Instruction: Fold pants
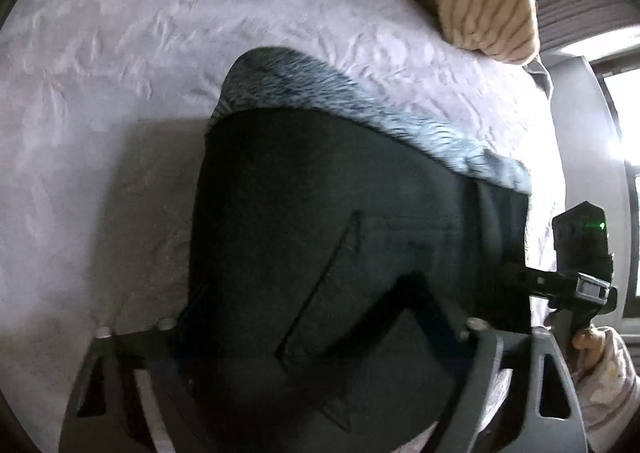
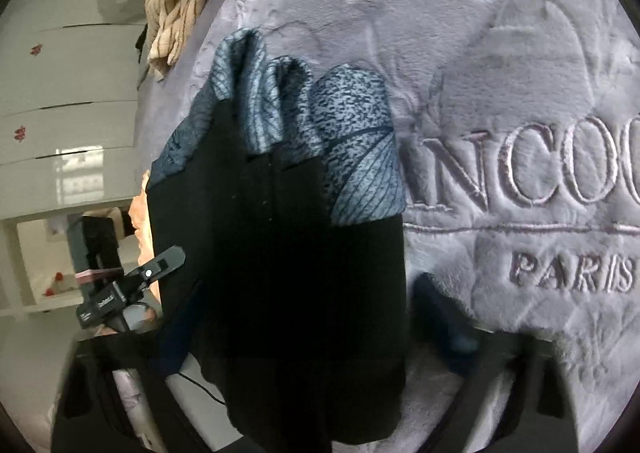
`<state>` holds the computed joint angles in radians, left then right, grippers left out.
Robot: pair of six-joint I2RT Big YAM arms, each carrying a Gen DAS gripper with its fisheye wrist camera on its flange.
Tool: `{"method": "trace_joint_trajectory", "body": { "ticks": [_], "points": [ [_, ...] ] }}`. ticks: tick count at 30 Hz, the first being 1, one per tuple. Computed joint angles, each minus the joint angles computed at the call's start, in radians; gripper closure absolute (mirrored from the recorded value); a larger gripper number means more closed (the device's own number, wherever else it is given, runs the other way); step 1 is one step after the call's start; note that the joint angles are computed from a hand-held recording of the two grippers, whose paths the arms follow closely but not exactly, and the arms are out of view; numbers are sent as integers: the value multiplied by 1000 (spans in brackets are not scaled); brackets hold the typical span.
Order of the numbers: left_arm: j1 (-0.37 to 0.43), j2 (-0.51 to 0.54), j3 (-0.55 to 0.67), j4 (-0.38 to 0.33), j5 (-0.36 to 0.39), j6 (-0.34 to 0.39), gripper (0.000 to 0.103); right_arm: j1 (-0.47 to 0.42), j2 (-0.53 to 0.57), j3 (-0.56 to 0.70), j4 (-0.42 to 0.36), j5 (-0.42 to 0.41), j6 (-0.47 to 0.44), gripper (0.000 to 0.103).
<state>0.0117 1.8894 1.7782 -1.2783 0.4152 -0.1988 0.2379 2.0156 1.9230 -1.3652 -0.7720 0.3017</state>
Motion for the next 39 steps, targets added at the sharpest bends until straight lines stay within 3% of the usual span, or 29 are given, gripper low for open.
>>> {"method": "trace_joint_trajectory", "body": {
  "ticks": [3,5,12,18,20,22,23,25,28,32,35,39],
  "points": [
    [-5,-25,6,-20,-8,32,38,1,-24,-13,12,-34,14,47],
    [2,-45,8,-40,0,46,40,0,-51,-31,20,-57,26,51],
    [43,-152,-16,-122,-19,137,40,42,-158,-88,80,-117,107,52],
    [126,-259,-138,-153,-39,242,40,115,-306,-304,291,-139,301,52],
    [142,-276,-197,-127,-75,260,35,157,-334,-367,351,-101,345,52],
    [151,-276,-252,-93,-162,263,34,193,-330,-386,338,-28,345,52],
    [154,-271,-273,-85,-222,266,34,218,-317,-386,298,38,332,49],
    [180,-285,-303,-59,-222,245,22,254,-300,-370,235,148,308,37],
    [193,-314,-313,-44,-265,258,21,293,-302,-328,177,293,300,29],
    [188,-355,-303,-59,-376,280,21,323,-279,-220,24,467,316,24],
    [179,-391,-293,-75,-386,306,21,347,-290,-175,-25,533,372,22],
    [151,-430,-286,-84,-392,301,21,379,-328,-165,-29,589,405,21]
  ]
}}
